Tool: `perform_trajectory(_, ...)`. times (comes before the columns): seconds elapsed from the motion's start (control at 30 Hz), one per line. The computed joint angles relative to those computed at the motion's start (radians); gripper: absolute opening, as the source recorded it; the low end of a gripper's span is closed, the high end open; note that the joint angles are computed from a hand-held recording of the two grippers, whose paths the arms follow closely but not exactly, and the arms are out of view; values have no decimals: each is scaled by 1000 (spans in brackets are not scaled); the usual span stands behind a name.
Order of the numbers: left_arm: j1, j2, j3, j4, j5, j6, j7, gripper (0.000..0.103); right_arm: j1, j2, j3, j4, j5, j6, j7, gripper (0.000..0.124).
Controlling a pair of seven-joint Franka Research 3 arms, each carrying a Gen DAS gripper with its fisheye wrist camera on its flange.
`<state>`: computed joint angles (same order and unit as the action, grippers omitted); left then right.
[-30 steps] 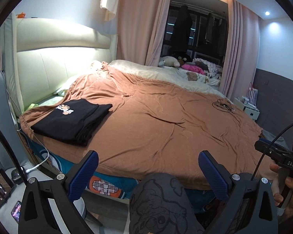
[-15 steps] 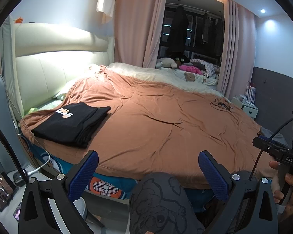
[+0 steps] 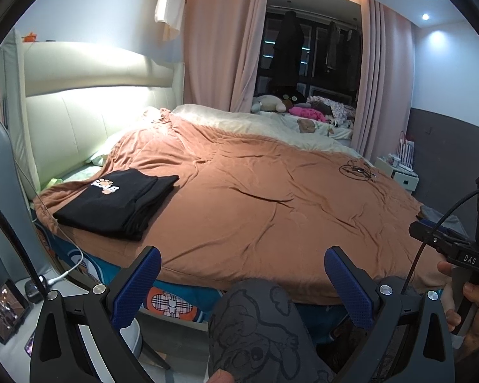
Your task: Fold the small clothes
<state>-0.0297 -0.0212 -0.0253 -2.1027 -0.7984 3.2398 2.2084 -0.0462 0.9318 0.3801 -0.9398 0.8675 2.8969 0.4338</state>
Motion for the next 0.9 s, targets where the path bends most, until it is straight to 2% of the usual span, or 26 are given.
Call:
perform_trajectory(0.1, 14, -9, -3, -15, 99, -3, -89, 103, -7, -7, 10, -13, 10, 6, -11, 103)
perform_trajectory(0.17, 0, -14, 11, -20, 106, -1, -92, 103, -12, -13, 11, -20, 15, -13, -2, 103)
perform_trajectory(0.27, -52, -18, 52, -14, 37, -1, -17, 103, -18, -37, 25, -58, 42, 9, -32, 103)
perform_trajectory(0.4, -51, -20, 54, -17, 62, -4, -25, 103, -20, -55, 35, -90, 63, 43, -73, 103)
perform_trajectory(0.53, -72, -21, 68, -7, -27, -9, 54, 103, -7, -45, 14, -71, 51, 35, -52, 103)
perform_trajectory(0.67, -57, -28, 56, -28, 31, 9, 2, 103, 2, -32, -3, -49, 26, 26, -24, 103)
perform_trajectory(0.83, -101, -27, 96, -27, 23, 14, 7, 103, 7, -33, -8, -48, 8, 25, -5, 103)
perform_trajectory(0.9, -83, -24, 86, -31, 82, 20, -57, 103, 8, -35, -10, -49, 1, 17, 8, 103)
